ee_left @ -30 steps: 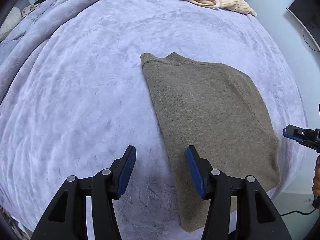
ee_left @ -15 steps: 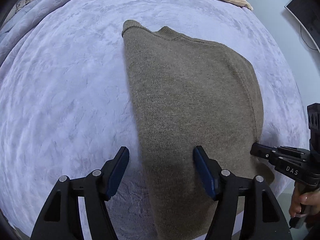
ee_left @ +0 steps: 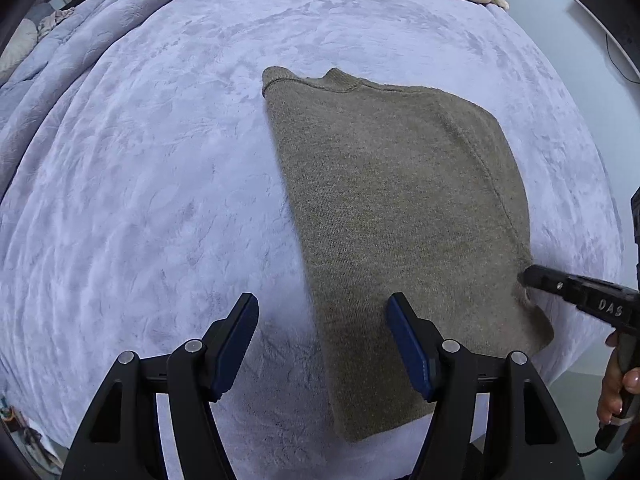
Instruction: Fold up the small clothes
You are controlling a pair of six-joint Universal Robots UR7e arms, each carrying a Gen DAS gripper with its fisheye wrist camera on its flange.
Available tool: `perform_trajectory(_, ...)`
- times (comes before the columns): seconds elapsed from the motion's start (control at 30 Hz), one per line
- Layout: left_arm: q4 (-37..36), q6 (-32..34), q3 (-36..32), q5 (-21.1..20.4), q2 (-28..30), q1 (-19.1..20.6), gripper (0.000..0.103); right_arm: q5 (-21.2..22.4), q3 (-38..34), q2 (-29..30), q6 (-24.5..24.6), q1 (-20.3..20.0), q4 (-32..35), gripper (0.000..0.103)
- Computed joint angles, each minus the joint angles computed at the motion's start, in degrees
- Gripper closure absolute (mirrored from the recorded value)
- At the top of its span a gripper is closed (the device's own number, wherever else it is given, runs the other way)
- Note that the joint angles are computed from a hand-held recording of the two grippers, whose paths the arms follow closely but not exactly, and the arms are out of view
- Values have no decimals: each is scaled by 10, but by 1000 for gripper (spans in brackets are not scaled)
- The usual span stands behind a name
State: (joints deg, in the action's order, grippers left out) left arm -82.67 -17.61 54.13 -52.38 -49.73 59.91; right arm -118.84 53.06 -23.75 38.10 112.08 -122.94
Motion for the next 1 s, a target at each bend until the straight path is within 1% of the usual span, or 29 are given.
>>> perform_trajectory(0.03, 4, -2, -2, 1, -1, -1, 35, -7, 7, -6, 2, 2, -21, 95)
perform_trajectory(0.07, 7, -5, -3, 2, -2, -2, 35, -25, 4, -7, 5, 3, -30, 89)
perform_trajectory(0.1, 12, -9, -4, 4, -3, -3, 35, -36, -3, -6, 6, 2, -33, 67)
perform_trajectory(0.13, 16, -11, -6, 5, -3, -4, 35, -34, -13, -2, 9, -2, -34, 45)
perform_trajectory(0.17, 18, -14, -7, 7, -3, -5, 35, -17, -17, -1, 11, -11, -45, 44)
perform_trajectory(0.2, 20, -18, -8, 9, -4, -6, 35, 5, -14, -2, 10, -19, -62, 46)
perform_trajectory(0.23, 22, -21, -10, 11, -4, -7, 35, 22, -18, 0, 11, -28, -69, 68)
perform_trajectory(0.27, 25, -25, -13, 13, -3, -7, 35, 35, -28, 6, 12, -35, -64, 89)
perform_trajectory(0.3, 27, -28, -15, 15, -3, -8, 35, 33, -51, 16, 15, -38, -34, 96)
perform_trajectory(0.37, 32, -33, -18, 17, -1, -9, 35, 16, -100, 42, 13, -39, 26, 96)
perform_trajectory(0.4, 39, -37, -21, 19, 0, -10, 35, 10, -119, 54, 16, -39, 44, 96)
perform_trajectory(0.5, 51, -44, -24, 21, 2, -12, 35, -3, -96, 39, 49, -38, 44, 96)
perform_trajectory(0.53, 53, -46, -25, 20, 3, -13, 35, -13, -90, 33, 63, -35, 54, 96)
perform_trajectory(0.57, 56, -47, -28, 19, 4, -14, 35, -29, -98, 33, 82, -32, 86, 96)
perform_trajectory(0.6, 58, -47, -29, 17, 4, -15, 35, -34, -97, 28, 95, -31, 106, 96)
perform_trajectory(0.7, 64, -50, -34, 15, 6, -17, 35, -25, -63, 4, 107, -25, 102, 96)
perform_trajectory(0.77, 71, -60, -38, 11, 8, -19, 35, -32, -62, 1, 106, -15, 118, 96)
perform_trajectory(0.83, 62, -64, -31, 11, 3, -21, 35, -32, -59, -3, 104, -6, 128, 95)
perform_trajectory(0.87, 57, -64, -27, 12, 1, -23, 31, -28, -59, -2, 104, -3, 128, 95)
perform_trajectory(0.9, 56, -65, -27, 13, 0, -25, 23, -24, -63, 0, 107, 1, 133, 95)
perform_trajectory(0.93, 57, -66, -27, 16, -1, -27, 5, -21, -66, 1, 109, 3, 138, 92)
perform_trajectory(0.97, 61, -69, -27, 21, -1, -30, 0, -20, -72, 4, 110, 6, 145, 89)
perform_trajectory(1.0, 68, -69, -31, 23, 1, -31, 0, -18, -77, 6, 110, 9, 151, 77)
